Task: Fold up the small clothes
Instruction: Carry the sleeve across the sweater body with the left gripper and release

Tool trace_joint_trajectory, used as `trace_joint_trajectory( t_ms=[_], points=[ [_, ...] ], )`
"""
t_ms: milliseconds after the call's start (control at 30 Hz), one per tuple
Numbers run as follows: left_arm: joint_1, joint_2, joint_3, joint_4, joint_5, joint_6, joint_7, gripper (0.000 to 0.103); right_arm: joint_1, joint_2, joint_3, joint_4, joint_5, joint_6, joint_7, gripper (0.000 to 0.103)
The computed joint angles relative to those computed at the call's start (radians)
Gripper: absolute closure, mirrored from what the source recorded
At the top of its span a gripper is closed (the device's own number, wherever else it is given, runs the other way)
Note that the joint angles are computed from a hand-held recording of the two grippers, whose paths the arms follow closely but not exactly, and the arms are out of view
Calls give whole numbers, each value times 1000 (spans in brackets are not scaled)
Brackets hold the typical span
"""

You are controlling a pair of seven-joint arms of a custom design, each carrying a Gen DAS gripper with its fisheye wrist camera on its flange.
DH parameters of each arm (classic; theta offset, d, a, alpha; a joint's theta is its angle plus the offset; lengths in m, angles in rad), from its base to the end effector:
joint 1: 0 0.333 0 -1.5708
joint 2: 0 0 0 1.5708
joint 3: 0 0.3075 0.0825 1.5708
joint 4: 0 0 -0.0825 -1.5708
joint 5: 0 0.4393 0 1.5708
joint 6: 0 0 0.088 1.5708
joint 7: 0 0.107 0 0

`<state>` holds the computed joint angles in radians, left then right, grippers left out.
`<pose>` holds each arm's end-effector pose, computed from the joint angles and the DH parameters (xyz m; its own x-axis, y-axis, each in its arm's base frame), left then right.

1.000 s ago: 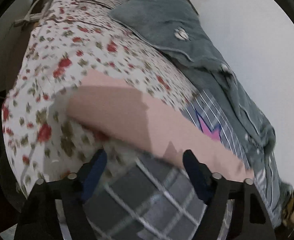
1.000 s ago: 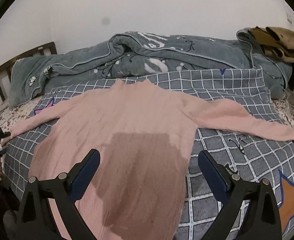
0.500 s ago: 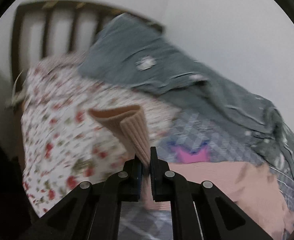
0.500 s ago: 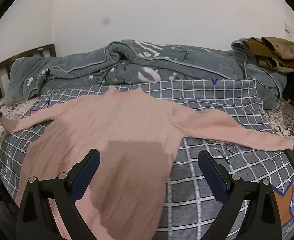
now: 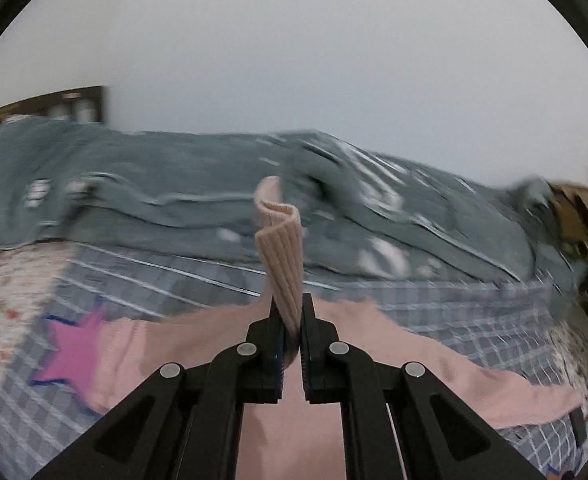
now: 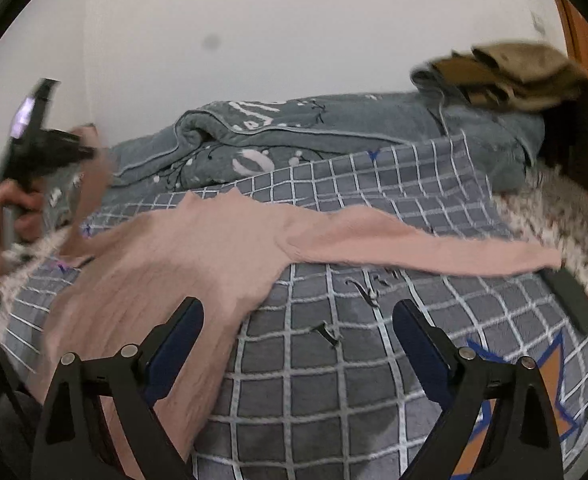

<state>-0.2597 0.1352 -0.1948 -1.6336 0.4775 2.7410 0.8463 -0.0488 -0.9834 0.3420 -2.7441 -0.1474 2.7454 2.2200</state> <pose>0.6308 -0.3183 0.6313 -0.1493 -0.9743 0.1685 -0.5462 -0.0608 -0.8354 0.3667 0.1274 0.5622 -0.1816 -0.9765 -0.1163 -0.5101 0.1947 -0.8378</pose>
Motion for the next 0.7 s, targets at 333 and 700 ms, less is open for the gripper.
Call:
trace_joint_trajectory(
  t_ms=[333,700],
  points=[
    [-155,239,-64,155,-62,-103,192,93,-5,-100,-23,-85,-5,-79,-10,9],
    [-125,61,7,-45,5,-23,131,23,-7,63,-10,-21,-4,26,-14,9]
  ],
)
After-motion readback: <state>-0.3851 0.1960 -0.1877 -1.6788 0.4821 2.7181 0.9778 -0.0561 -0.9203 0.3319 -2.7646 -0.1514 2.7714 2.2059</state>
